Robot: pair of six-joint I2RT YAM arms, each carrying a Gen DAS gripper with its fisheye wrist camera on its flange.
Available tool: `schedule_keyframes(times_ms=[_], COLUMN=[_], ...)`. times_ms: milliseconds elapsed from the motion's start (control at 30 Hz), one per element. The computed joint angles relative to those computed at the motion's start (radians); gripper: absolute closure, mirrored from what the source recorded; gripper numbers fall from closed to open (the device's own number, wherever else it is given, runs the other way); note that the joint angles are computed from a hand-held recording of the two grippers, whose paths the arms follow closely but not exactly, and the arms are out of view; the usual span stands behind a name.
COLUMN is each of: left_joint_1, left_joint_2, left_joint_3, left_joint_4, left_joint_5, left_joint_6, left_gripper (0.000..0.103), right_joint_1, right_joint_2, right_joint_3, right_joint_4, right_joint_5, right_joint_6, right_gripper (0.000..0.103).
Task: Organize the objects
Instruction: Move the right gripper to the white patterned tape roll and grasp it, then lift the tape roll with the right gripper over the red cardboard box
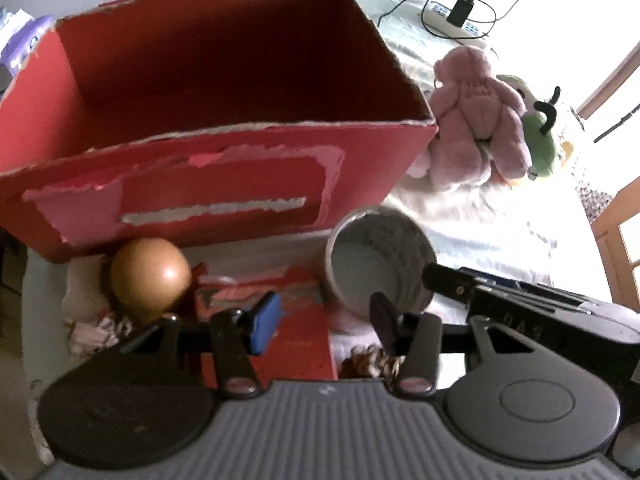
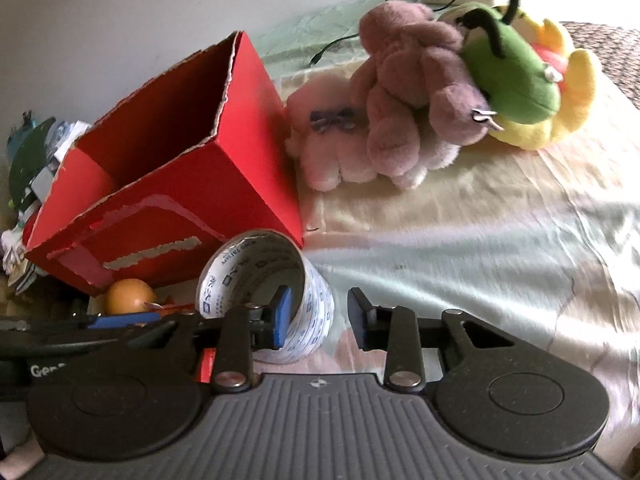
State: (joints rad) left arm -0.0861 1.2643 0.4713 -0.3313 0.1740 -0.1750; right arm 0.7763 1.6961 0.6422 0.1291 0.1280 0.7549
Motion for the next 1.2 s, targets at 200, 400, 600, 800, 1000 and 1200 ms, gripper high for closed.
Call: schedule_keyframes(times_ms=[200, 400, 600, 800, 1000, 1200], left_joint_1=[-0.076, -0.058, -0.079, -0.171, -0.287, -0.346], left_joint_2=[0.111, 0.12, 0.114, 0.188, 0.114, -0.027], left_joint_3=[0.049, 0.06, 0.071, 0.11, 0.143, 0.212], left_joint_4=[0.04, 0.043, 0.043, 0.065, 0.032, -0.062], left_joint_5=[-0.065, -0.059, -0.075, -0.067, -0.117, -0.164], left_joint_6=[-0.065, -0.099, -0.128, -0.195, -0.239, -0.222], left_gripper=[0.078, 0.084, 0.084, 0.082, 0.085, 0.085], right_joint_1=[-0.068, -0.105, -0.162, -0.222, -0.314, -0.364], right_joint_2=[0.085, 0.13, 0.115, 0.038, -0.122, -0.317], right_joint_3=[0.072, 0.128, 0.121, 0.045, -0.043, -0.061], right_joint_4=[-0.01, -0.047, -0.06, -0.027, -0.036, -0.094], right_joint_5=[-0.112, -0.197, -0.243, -0.249, -0.288, -0.3], right_joint_6=[-0.099, -0.185, -0.247, -0.314, -0.379, -0.407], right_gripper=[0.078, 0.087, 0.092, 0.093, 0.093, 0.092])
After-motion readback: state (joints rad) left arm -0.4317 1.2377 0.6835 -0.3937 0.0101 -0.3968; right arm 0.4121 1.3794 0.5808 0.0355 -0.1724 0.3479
